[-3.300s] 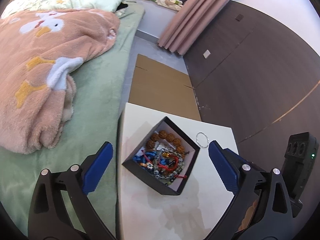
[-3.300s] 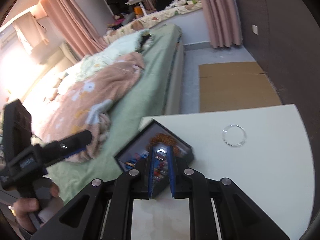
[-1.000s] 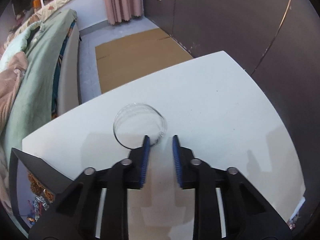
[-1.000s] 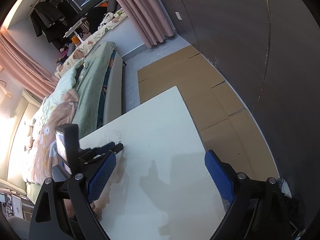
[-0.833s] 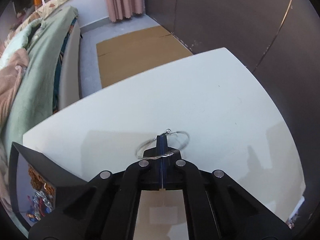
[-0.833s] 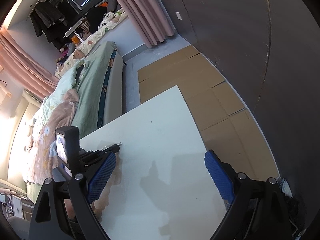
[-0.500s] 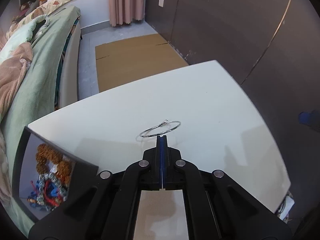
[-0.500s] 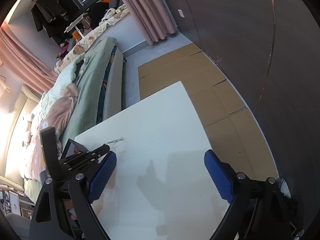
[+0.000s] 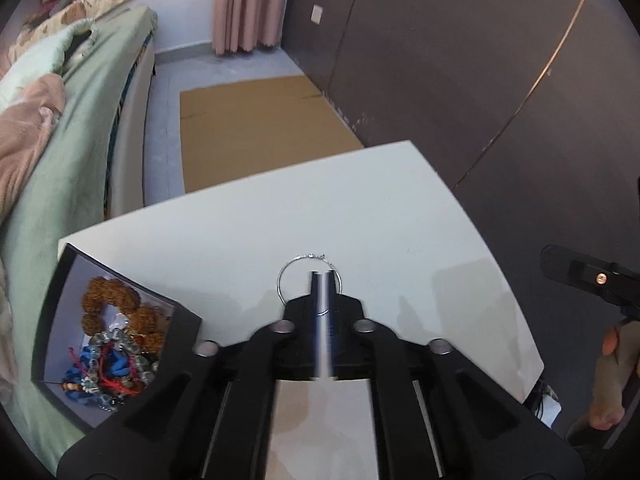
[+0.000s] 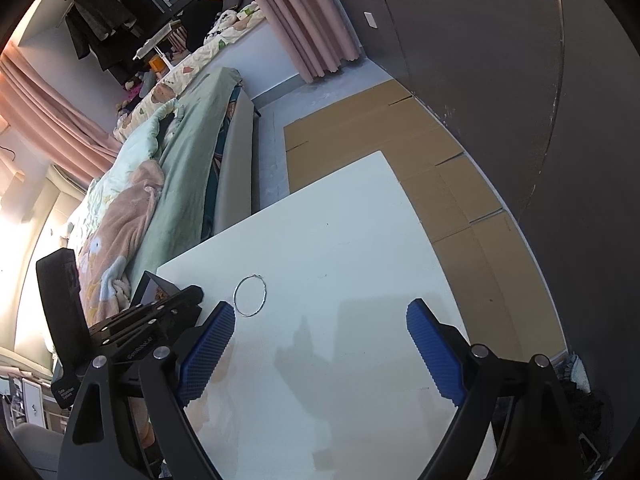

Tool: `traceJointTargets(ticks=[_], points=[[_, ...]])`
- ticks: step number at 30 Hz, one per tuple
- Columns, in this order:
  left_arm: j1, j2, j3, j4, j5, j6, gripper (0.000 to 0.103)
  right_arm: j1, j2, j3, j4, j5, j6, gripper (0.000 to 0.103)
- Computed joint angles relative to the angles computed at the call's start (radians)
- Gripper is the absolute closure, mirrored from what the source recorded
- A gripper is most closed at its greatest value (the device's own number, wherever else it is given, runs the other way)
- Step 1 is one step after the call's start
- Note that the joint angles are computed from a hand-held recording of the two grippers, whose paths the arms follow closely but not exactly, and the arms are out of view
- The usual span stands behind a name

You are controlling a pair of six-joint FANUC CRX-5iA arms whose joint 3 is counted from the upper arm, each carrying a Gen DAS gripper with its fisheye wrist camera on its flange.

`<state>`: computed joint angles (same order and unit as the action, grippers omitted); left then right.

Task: Organize jewelry
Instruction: 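Lift the silver bangle off the table with the left tool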

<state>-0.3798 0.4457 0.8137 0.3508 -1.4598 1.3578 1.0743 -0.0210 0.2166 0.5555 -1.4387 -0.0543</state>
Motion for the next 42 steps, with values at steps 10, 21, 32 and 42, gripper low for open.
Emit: traceJointTargets(ticks=[10,21,32,42], points=[[-0.047,0.080,0.101,-0.094,-0.012,0.044,0.057,-0.007,-0.019,-0.021,0.001,-0.019,-0.022,0.017],[-0.094,0.180,0.245,-0.195,-0.070,0.018,0.066,-0.020,-0.042,-0.043,0.011,-0.001,-0.027,0.017],[-0.052,0.199,0.267,-0.158,-0.139,0.105,0.101,-0.013,-0.045,-0.045,0.015,-0.006,-0.031,0.017],[-0.006,0.085,0.091,-0.091,-0.061,0.130,0.101,-0.010,-0.027,-0.023,0.008,-0.013,-0.006,0.017]])
